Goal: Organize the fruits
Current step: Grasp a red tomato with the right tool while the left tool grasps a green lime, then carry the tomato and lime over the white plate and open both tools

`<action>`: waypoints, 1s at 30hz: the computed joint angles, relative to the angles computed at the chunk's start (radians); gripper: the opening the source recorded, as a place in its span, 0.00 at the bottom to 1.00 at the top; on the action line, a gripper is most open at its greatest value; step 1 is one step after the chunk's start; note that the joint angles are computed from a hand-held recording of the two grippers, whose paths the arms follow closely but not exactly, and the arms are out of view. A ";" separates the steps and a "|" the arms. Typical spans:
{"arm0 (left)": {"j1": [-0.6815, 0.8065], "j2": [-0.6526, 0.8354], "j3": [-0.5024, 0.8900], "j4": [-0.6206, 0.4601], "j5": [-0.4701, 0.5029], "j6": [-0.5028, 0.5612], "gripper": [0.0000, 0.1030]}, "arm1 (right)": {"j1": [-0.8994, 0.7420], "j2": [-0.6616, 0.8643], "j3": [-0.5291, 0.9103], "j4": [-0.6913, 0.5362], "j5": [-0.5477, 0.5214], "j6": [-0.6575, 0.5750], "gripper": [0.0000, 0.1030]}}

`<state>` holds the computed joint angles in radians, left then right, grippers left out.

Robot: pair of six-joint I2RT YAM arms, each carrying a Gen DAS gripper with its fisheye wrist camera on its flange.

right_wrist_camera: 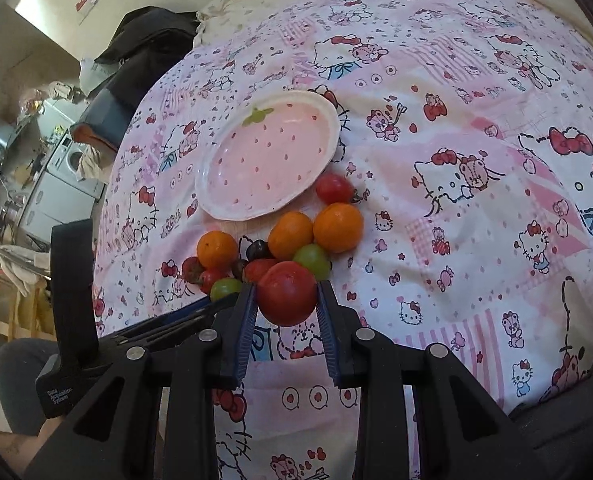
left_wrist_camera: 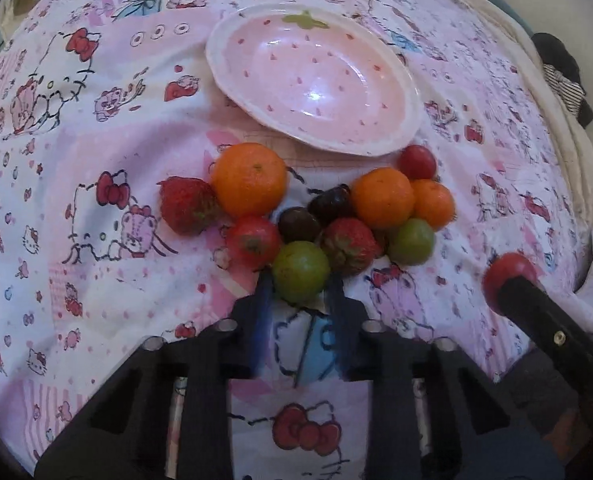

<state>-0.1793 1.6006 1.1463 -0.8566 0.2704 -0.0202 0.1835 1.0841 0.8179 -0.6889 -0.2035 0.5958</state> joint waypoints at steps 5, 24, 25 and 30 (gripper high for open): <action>0.030 -0.045 -0.023 -0.020 0.009 0.021 0.20 | 0.003 -0.010 0.004 -0.002 0.001 -0.003 0.31; 0.263 -0.166 0.258 -0.215 0.046 0.252 0.20 | 0.058 -0.008 0.320 -0.187 0.058 -0.036 0.31; 0.257 -0.163 0.273 -0.213 0.039 0.249 0.20 | 0.054 0.003 0.339 -0.185 0.060 -0.052 0.31; 0.209 -0.081 0.380 -0.214 0.006 0.220 0.20 | -0.025 0.080 0.386 -0.178 -0.024 -0.132 0.31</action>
<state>0.0296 1.5191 1.5267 -1.0704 0.2768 0.2001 0.1582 1.1638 1.2036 -0.8673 -0.2280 0.4641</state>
